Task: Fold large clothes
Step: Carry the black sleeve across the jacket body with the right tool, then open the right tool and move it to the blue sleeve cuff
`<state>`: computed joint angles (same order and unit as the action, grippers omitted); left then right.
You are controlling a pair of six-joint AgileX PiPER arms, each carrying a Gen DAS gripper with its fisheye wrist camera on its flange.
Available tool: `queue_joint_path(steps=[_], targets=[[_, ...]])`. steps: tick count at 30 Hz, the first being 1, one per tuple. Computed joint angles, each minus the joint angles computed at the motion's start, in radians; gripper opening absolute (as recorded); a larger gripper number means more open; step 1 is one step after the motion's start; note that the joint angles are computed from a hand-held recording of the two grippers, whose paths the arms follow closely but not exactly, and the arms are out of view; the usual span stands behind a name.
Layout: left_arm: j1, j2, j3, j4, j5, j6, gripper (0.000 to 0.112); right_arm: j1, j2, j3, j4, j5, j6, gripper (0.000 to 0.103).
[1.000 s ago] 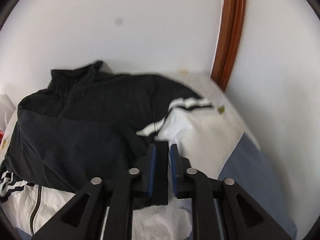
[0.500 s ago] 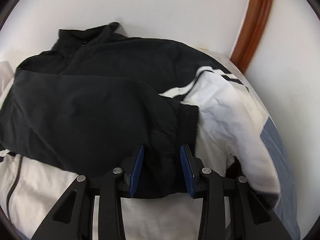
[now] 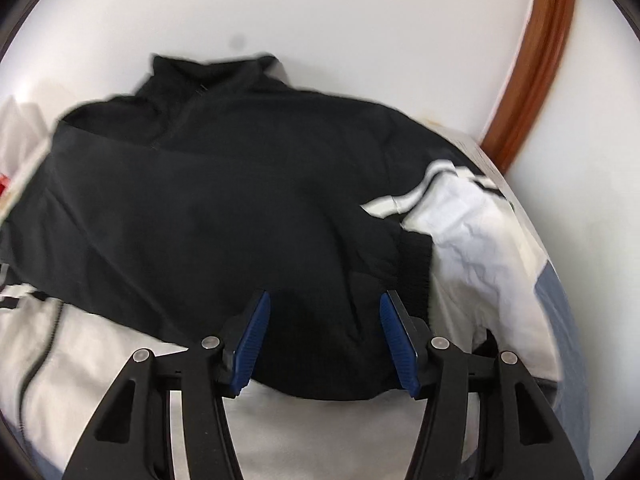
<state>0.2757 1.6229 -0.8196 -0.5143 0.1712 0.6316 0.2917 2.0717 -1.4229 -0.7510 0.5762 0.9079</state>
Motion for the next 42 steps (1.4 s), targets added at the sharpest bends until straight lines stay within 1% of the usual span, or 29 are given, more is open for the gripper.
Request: queue_joint_path(steps=[1, 3, 4, 5, 6, 9, 12, 15, 17, 18, 19, 20, 21, 22, 23, 24, 25, 26, 27, 29, 30, 32, 33, 34, 36, 37, 40, 41, 42], targets=[[-0.002, 0.009, -0.010, 0.047, -0.001, -0.046, 0.066, -0.001, -0.017, 0.017, 0.006, -0.016, 0.007, 0.056], [0.001, 0.031, -0.035, 0.049, 0.008, -0.046, 0.066, 0.008, -0.052, 0.040, 0.006, -0.037, 0.008, 0.056], [0.000, 0.050, -0.057, 0.083, 0.014, -0.080, 0.066, 0.020, -0.066, 0.046, 0.002, -0.047, 0.002, 0.056], [-0.003, 0.065, -0.075, 0.150, 0.017, -0.149, 0.066, 0.040, -0.076, 0.039, 0.010, -0.042, -0.021, 0.056], [-0.005, 0.083, -0.096, 0.177, 0.026, -0.178, 0.066, 0.056, -0.078, 0.029, 0.018, -0.034, -0.042, 0.056], [-0.003, 0.132, -0.161, 0.133, 0.063, -0.138, 0.066, 0.102, -0.063, -0.023, 0.064, -0.021, -0.126, 0.056], [-0.020, 0.185, -0.225, 0.179, 0.073, -0.180, 0.066, 0.119, -0.012, -0.099, 0.168, -0.015, -0.236, 0.056], [-0.042, 0.227, -0.271, 0.303, 0.070, -0.299, 0.066, 0.137, 0.077, -0.201, 0.209, 0.023, -0.301, 0.056], [-0.059, 0.257, -0.299, 0.415, 0.064, -0.406, 0.061, 0.147, 0.124, -0.254, 0.223, 0.048, -0.339, 0.056], [-0.066, 0.271, -0.313, 0.460, 0.063, -0.449, 0.059, 0.155, 0.156, -0.289, 0.197, 0.073, -0.330, 0.055], [-0.072, 0.286, -0.326, 0.500, 0.060, -0.486, 0.054, 0.160, 0.188, -0.326, 0.166, 0.099, -0.310, 0.055], [-0.079, 0.302, -0.338, 0.556, 0.061, -0.539, 0.043, 0.157, 0.213, -0.357, 0.155, 0.110, -0.303, 0.050], [-0.084, 0.316, -0.354, 0.603, 0.072, -0.582, 0.036, 0.151, 0.226, -0.377, 0.176, 0.112, -0.323, 0.034], [-0.086, 0.327, -0.365, 0.614, 0.080, -0.590, 0.023, 0.139, 0.237, -0.399, 0.232, 0.105, -0.375, 0.024], [-0.084, 0.338, -0.377, 0.600, 0.089, -0.576, 0.016, 0.133, 0.239, -0.403, 0.248, 0.095, -0.387, 0.007], [-0.079, 0.343, -0.383, 0.573, 0.091, -0.553, 0.014, 0.134, 0.247, -0.421, 0.223, 0.097, -0.372, 0.004], [-0.076, 0.344, -0.382, 0.577, 0.087, -0.559, 0.011, 0.141, 0.255, -0.424, 0.159, 0.103, -0.322, 0.002], [-0.074, 0.344, -0.381, 0.589, 0.085, -0.573, 0.010, 0.144, 0.283, -0.468, 0.123, 0.142, -0.306, 0.000], [-0.072, 0.345, -0.382, 0.587, 0.087, -0.570, 0.010, 0.137, 0.300, -0.491, 0.127, 0.159, -0.311, 0.000], [-0.063, 0.345, -0.383, 0.540, 0.092, -0.525, 0.009, 0.107, 0.314, -0.509, 0.172, 0.149, -0.324, 0.000], [-0.064, 0.347, -0.386, 0.544, 0.095, -0.528, 0.009, 0.101, 0.323, -0.517, 0.172, 0.150, -0.328, 0.000], [-0.067, 0.349, -0.386, 0.568, 0.094, -0.552, 0.009, 0.098, 0.339, -0.512, 0.090, 0.157, -0.266, 0.000], [-0.067, 0.349, -0.386, 0.565, 0.096, -0.551, 0.009, 0.093, 0.336, -0.494, 0.059, 0.140, -0.238, 0.000], [-0.067, 0.349, -0.387, 0.563, 0.101, -0.554, 0.009, 0.083, 0.330, -0.481, 0.055, 0.132, -0.231, 0.000], [-0.066, 0.348, -0.390, 0.544, 0.111, -0.538, 0.009, 0.065, 0.323, -0.486, 0.084, 0.151, -0.230, 0.000], [-0.065, 0.346, -0.392, 0.530, 0.116, -0.525, 0.009, 0.054, 0.304, -0.467, 0.109, 0.144, -0.233, 0.000], [-0.057, 0.332, -0.389, 0.459, 0.131, -0.462, 0.012, 0.028, 0.193, -0.313, 0.130, 0.049, -0.196, 0.003], [-0.053, 0.323, -0.382, 0.430, 0.132, -0.436, 0.012, 0.027, 0.153, -0.257, 0.113, 0.023, -0.168, 0.006], [-0.054, 0.317, -0.379, 0.430, 0.134, -0.437, 0.012, 0.028, 0.105, -0.191, 0.086, 0.001, -0.127, 0.015]])
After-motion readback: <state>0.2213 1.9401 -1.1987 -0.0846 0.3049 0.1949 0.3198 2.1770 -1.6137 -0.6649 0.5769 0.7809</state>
